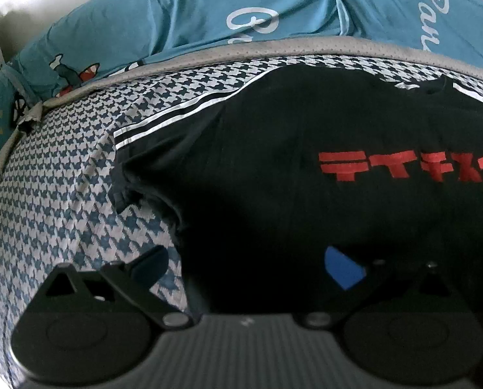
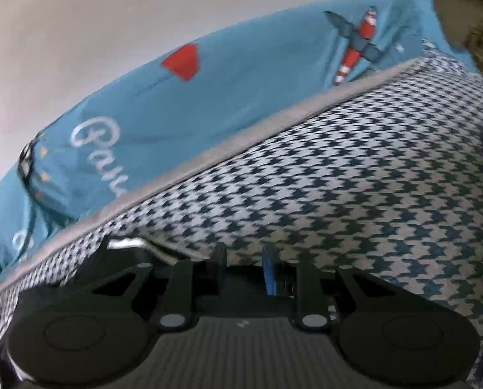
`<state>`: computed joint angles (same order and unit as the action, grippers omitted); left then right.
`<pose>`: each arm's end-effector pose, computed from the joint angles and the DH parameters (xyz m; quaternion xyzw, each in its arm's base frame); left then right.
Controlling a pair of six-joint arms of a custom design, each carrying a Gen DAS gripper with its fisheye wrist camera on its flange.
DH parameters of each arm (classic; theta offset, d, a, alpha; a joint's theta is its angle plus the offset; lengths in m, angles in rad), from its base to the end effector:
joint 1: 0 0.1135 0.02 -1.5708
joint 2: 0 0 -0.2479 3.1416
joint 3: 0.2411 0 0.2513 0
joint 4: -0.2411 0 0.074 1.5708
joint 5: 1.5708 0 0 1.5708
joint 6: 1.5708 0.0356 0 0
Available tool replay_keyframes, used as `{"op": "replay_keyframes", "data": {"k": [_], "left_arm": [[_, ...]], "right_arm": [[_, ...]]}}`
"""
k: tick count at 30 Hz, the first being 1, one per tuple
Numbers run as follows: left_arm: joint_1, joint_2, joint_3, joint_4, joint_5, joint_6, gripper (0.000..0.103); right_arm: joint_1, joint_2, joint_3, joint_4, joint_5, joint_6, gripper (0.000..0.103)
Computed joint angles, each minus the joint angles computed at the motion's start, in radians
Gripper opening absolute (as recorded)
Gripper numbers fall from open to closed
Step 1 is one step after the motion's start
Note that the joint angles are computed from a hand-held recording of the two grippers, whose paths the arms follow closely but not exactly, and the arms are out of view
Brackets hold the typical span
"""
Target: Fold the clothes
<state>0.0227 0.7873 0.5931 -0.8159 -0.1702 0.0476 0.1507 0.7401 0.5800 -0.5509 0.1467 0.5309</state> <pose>0.1539 0.0095 0.2085 -0.0116 0.9577 0.0913 0.2727 0.1690 0.0204 0.2297 0.2013 0.8845 0.0761 0.4140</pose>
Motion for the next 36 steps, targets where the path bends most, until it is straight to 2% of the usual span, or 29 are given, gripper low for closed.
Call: {"op": "replay_keyframes", "data": {"k": [6, 12, 16, 21, 24, 27, 31, 36], "left_arm": [[-0.012, -0.004, -0.008, 0.003, -0.012, 0.001, 0.103], [-0.022, -0.004, -0.010, 0.005, -0.017, -0.003, 0.103], [-0.022, -0.004, -0.011, 0.005, -0.015, -0.004, 0.103], [-0.022, -0.047, -0.015, 0.009, 0.012, 0.009, 0.103], [-0.071, -0.144, -0.031, 0.017, 0.015, 0.032, 0.103], [-0.128, -0.154, -0.027, 0.006, 0.024, 0.032, 0.103], [-0.186, -0.149, -0.034, -0.027, 0.038, 0.035, 0.103], [-0.198, -0.154, -0.048, -0.035, 0.069, 0.048, 0.103]], "right_arm": [[0.090, 0.067, 0.011, -0.046, 0.000, -0.033, 0.023], [0.203, 0.111, 0.012, -0.057, 0.070, -0.096, 0.023], [0.170, 0.107, 0.040, -0.103, 0.010, -0.127, 0.023], [0.128, 0.058, 0.078, -0.194, -0.097, -0.244, 0.027], [0.016, -0.022, 0.084, -0.230, -0.225, -0.315, 0.029], [-0.111, -0.085, 0.083, -0.226, -0.292, -0.294, 0.029], [-0.192, -0.085, 0.059, -0.183, -0.222, -0.198, 0.029], [-0.200, 0.007, 0.046, -0.162, -0.184, -0.172, 0.032]]}}
